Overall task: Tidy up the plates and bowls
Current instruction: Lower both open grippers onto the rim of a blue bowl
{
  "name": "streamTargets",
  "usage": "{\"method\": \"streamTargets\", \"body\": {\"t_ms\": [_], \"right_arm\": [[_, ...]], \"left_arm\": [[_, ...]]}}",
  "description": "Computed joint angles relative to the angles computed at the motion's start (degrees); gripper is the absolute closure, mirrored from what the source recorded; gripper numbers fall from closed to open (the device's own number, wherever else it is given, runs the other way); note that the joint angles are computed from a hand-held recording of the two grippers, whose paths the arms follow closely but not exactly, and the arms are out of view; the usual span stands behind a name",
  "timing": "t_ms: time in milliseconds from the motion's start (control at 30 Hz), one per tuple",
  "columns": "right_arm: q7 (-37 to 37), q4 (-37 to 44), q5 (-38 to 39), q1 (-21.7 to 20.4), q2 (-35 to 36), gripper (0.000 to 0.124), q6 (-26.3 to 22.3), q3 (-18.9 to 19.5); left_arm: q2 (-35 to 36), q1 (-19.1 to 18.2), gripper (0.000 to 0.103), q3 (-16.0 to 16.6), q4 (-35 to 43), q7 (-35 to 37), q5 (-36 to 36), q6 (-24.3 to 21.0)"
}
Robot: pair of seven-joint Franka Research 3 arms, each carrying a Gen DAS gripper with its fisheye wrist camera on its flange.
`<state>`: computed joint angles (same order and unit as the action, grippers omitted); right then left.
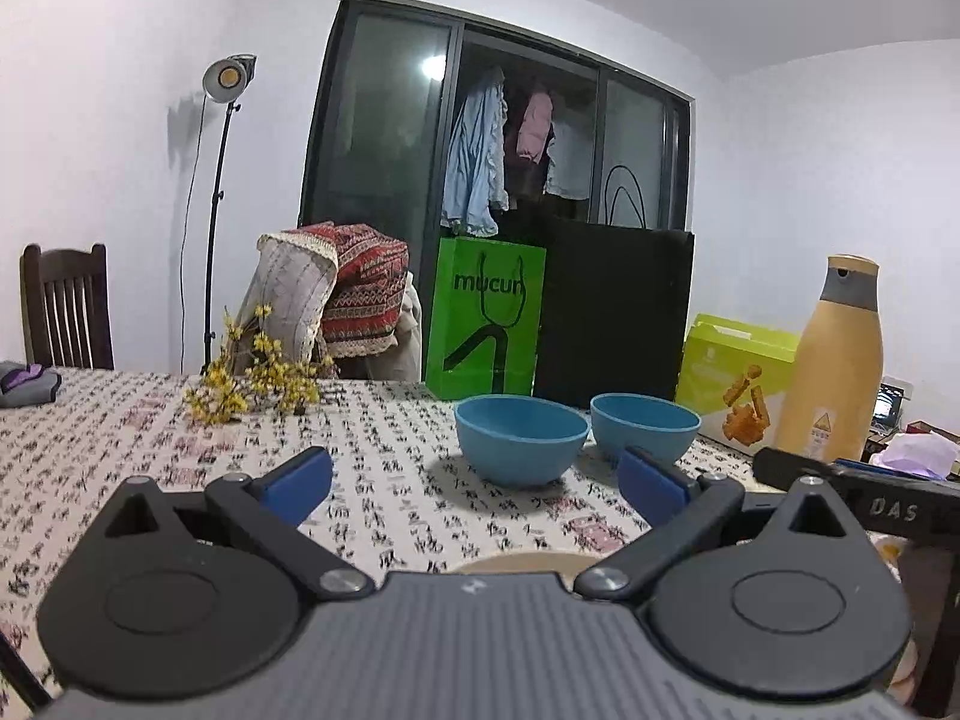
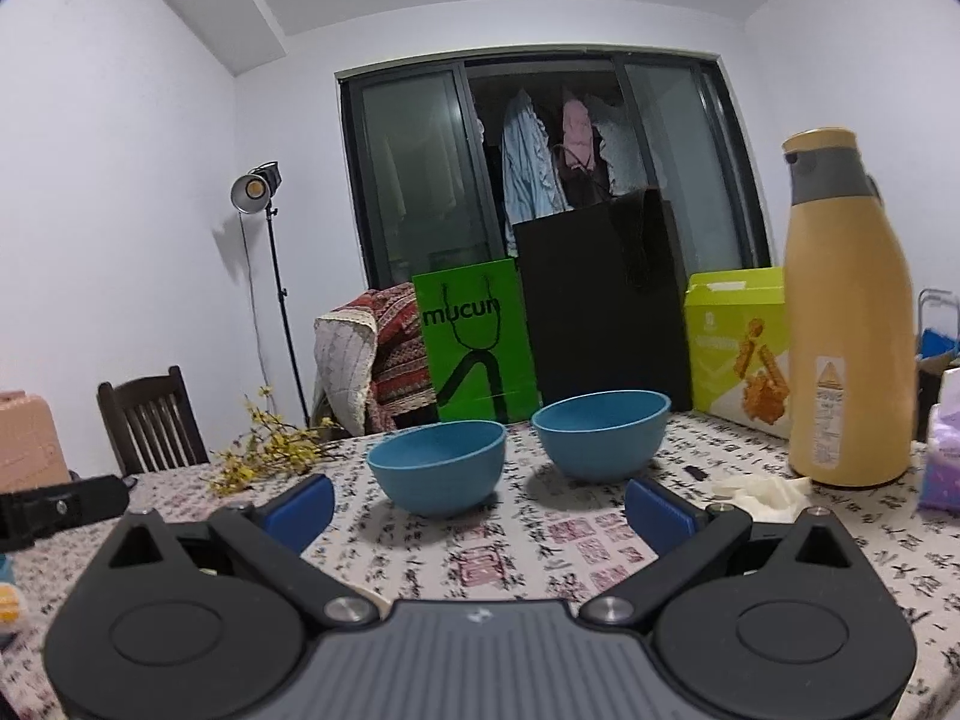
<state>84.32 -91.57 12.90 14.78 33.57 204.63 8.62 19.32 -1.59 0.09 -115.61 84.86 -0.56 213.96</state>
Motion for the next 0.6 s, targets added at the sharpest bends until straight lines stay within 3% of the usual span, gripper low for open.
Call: {"method": "streamTargets", "body": {"t_ms": [100, 200, 267, 400, 467, 567, 600], "right_arm": [[-2.76, 3.57, 2.53, 3.13, 1.26, 0.021, -2.07, -3.17], [-2.97, 7.25, 2.11, 2.12, 2.54, 0.021, -5.25, -1.77], [-3.19, 10.14, 2.63, 2.42, 3.63, 0.021, -7.55, -2.03], [-3.55, 16.58, 4.39, 4.15, 6.26, 0.021, -12.22, -4.26], [-3.32, 20.18, 4.9, 4.88, 7.75, 0.021, -14.71, -5.39], [-1.83, 27.3, 5.19, 7.13, 11.23, 0.021, -19.1, -9.49], [-0.68, 29.96, 5.1, 7.92, 12.58, 0.021, -20.83, -11.23]], "left_arm": [[0.07, -0.74, 0.0, 0.37, 1.86, 1.07, -1.03, -2.13], [-0.03, 4.76, 0.0, -3.52, 4.18, -6.65, 7.8, -6.16], [0.27, 6.51, 0.0, -4.59, 6.19, -10.59, 11.67, -8.61], [1.51, 6.02, 0.0, -3.57, 10.73, -13.45, 13.08, -12.74], [2.78, 10.08, 0.0, -7.37, 14.08, -17.12, 17.55, -15.44], [5.55, 20.03, 0.0, -18.15, 19.42, -22.35, 25.91, -20.76], [6.38, 20.43, 0.0, -18.83, 21.1, -22.54, 26.22, -22.04]]}}
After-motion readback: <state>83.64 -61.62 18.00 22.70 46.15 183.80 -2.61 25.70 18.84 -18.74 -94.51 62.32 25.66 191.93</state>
